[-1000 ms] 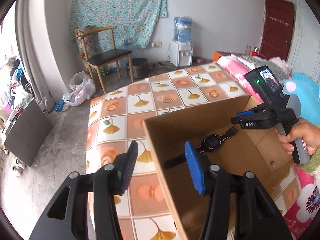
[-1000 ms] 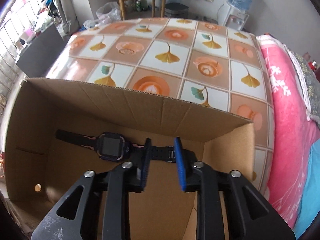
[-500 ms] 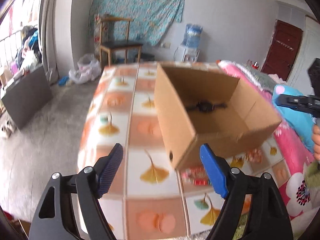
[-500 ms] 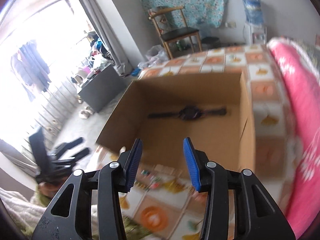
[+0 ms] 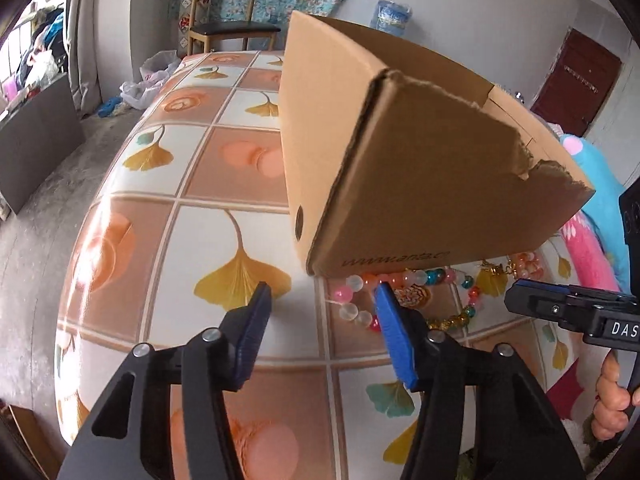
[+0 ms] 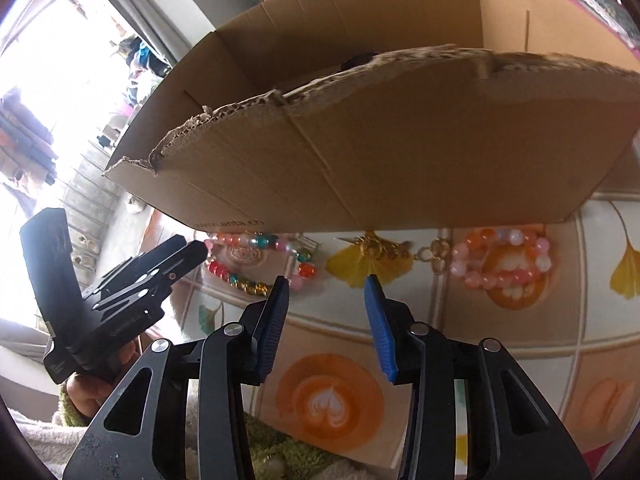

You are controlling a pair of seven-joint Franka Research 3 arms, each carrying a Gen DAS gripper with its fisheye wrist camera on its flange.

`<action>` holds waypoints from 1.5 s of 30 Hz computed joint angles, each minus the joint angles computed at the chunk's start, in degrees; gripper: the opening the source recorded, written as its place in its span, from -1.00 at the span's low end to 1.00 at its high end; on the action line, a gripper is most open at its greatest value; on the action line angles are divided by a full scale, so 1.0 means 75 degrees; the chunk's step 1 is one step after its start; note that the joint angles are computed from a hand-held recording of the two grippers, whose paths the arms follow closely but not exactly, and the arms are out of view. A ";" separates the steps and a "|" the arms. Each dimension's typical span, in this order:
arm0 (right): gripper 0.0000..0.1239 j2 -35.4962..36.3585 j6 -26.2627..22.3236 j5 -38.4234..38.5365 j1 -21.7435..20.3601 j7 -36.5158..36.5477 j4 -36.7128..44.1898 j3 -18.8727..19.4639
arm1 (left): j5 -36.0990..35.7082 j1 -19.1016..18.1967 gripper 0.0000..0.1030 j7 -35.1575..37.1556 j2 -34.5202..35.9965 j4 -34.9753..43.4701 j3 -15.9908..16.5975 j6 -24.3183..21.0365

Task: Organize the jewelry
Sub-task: 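Move the right gripper to the multicolour bead bracelet, then close the right gripper on the multicolour bead bracelet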

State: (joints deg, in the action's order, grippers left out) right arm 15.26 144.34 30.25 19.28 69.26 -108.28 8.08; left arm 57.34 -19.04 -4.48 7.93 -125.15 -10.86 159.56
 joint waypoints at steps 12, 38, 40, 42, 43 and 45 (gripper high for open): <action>-0.71 0.0538 0.0205 -0.1022 0.0470 0.0420 0.0607 0.0008 | -0.0471 -0.0162 -0.73 0.0761 0.0118 0.0249 -0.0088 -0.0527; -0.69 0.0164 0.0357 -0.1176 0.0808 0.0643 -0.0017 0.0140 | -0.0078 0.0096 -0.36 -0.0348 -0.0396 -0.0759 0.0027 0.1439; -0.68 0.0224 0.0337 -0.1341 0.0864 0.0734 0.0046 0.0114 | -0.0045 0.0101 -0.36 -0.0327 -0.0374 -0.0715 0.0003 0.1356; -0.68 0.0402 0.0295 -0.1536 0.0904 0.0824 0.0213 0.0071 | -0.0065 0.0083 -0.36 -0.0258 -0.0377 -0.0682 -0.0038 0.1193; -0.68 0.0424 0.0343 -0.1620 0.0930 0.0844 0.0218 0.0061 | -0.0151 0.0075 -0.36 -0.0114 -0.0363 -0.0641 -0.0078 0.1073; -0.68 0.0470 0.0414 -0.1810 0.1000 0.0924 0.0237 0.0036 | -0.0385 0.0067 -0.36 0.0216 -0.0348 -0.0598 -0.0148 0.0913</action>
State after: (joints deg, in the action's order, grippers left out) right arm 18.78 147.44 16.68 26.78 76.19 -106.49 8.35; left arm 54.45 -18.54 -2.85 5.31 -129.64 -11.97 166.40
